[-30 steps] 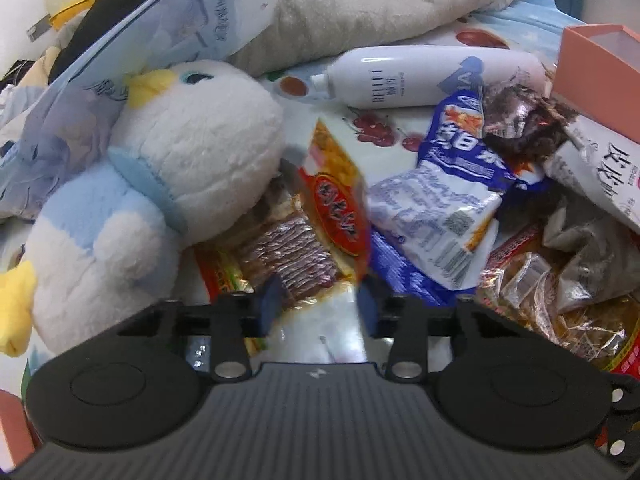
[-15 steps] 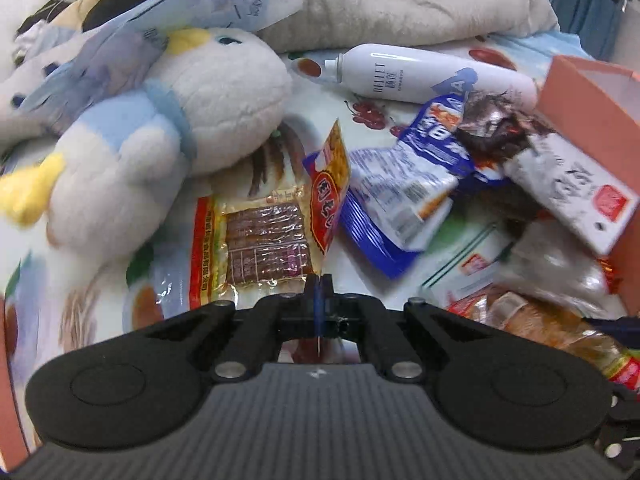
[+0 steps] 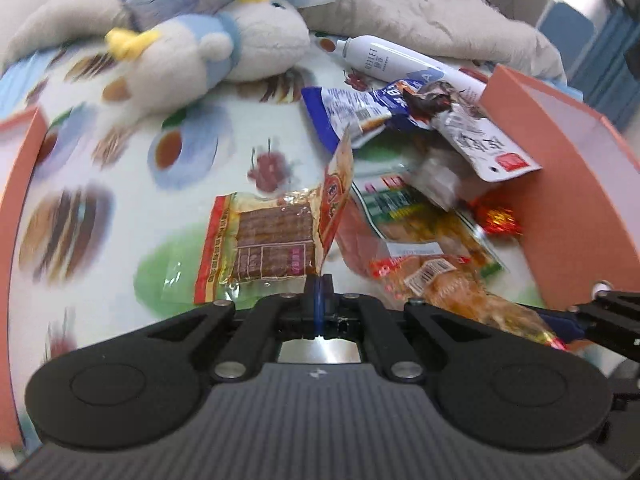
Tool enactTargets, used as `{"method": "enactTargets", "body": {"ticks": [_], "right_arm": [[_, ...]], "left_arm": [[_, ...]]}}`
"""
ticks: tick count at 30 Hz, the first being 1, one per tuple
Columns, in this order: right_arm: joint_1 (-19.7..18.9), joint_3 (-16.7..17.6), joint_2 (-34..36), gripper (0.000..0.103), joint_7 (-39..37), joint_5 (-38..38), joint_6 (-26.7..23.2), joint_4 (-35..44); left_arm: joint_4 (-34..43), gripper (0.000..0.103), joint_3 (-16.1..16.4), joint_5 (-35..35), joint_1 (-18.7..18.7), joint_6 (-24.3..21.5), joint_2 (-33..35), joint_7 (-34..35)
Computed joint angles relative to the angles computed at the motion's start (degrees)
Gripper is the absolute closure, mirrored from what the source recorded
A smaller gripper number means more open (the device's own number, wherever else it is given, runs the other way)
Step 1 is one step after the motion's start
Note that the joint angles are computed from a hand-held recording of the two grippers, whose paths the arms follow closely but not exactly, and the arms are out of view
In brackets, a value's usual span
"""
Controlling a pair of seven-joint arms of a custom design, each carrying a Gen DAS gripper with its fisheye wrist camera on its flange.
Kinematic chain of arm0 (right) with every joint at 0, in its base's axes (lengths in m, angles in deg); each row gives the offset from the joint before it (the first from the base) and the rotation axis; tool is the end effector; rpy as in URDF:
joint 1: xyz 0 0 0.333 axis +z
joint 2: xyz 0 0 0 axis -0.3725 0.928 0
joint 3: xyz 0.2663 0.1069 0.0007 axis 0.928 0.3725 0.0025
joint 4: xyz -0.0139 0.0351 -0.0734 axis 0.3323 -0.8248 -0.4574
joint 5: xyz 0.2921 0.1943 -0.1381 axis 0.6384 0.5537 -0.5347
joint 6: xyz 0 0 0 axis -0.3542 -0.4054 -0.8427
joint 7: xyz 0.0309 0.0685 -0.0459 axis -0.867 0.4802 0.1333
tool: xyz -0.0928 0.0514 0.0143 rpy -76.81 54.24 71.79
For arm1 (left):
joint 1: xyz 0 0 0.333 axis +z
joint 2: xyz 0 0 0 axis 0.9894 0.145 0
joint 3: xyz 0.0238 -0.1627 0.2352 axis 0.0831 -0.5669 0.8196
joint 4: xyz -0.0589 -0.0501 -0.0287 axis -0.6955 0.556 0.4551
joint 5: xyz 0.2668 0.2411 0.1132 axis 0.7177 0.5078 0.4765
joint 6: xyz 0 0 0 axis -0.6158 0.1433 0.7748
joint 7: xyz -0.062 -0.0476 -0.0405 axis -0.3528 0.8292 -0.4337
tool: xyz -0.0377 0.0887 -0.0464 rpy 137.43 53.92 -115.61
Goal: Organize snacks
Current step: 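Grasp the red-labeled shredded snack bag with the right tool, then grasp the brown sausage pack with the left tool while the right tool holds its bag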
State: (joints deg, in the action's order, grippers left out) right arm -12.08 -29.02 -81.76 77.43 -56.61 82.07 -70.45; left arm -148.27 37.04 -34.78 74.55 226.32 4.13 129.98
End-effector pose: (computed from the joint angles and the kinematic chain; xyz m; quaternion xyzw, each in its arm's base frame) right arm 0.6168 0.0892 0.4841 -0.6739 0.6731 -0.1975 0.2320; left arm 0.7144 -0.2303 0.4448 -0.5398 0.7858 -0.2886 0.0884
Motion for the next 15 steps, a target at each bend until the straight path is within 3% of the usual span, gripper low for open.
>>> {"method": "enactTargets", "body": {"ticks": [3,6,8,10,12,15], "right_arm": [[0.16,-0.3,-2.65,0.067,1.26,-2.41,0.24,-3.36],[-0.34,-0.18,-4.8,0.067,2.77,-4.41,0.08,-5.97],[-0.78,0.09,-5.97,0.067,3.39,-5.22,0.0,-7.34],[-1.17,0.43,-6.68,0.067,3.71,-5.63,-0.16,-8.17],[-1.44,0.75,-7.18,0.067,4.12,-6.18,-0.25,-8.66],[-1.78,1.1,-7.79,0.067,4.23,-6.05,-0.02,-9.25]], "left_arm": [[-9.15,0.102,0.15,-1.14,0.83,2.83,-5.92,-2.71],[-12.09,0.095,1.29,-1.72,0.9,1.15,-8.09,-8.79],[-13.54,0.079,1.47,-0.54,0.94,0.19,-9.32,-8.98],[-16.4,0.03,0.96,-0.11,1.44,1.21,-11.48,-6.82],[-20.02,0.019,0.74,-0.3,1.92,4.28,-14.0,-5.61],[-22.33,0.015,-0.19,-3.24,3.65,8.06,-15.33,-2.71]]}}
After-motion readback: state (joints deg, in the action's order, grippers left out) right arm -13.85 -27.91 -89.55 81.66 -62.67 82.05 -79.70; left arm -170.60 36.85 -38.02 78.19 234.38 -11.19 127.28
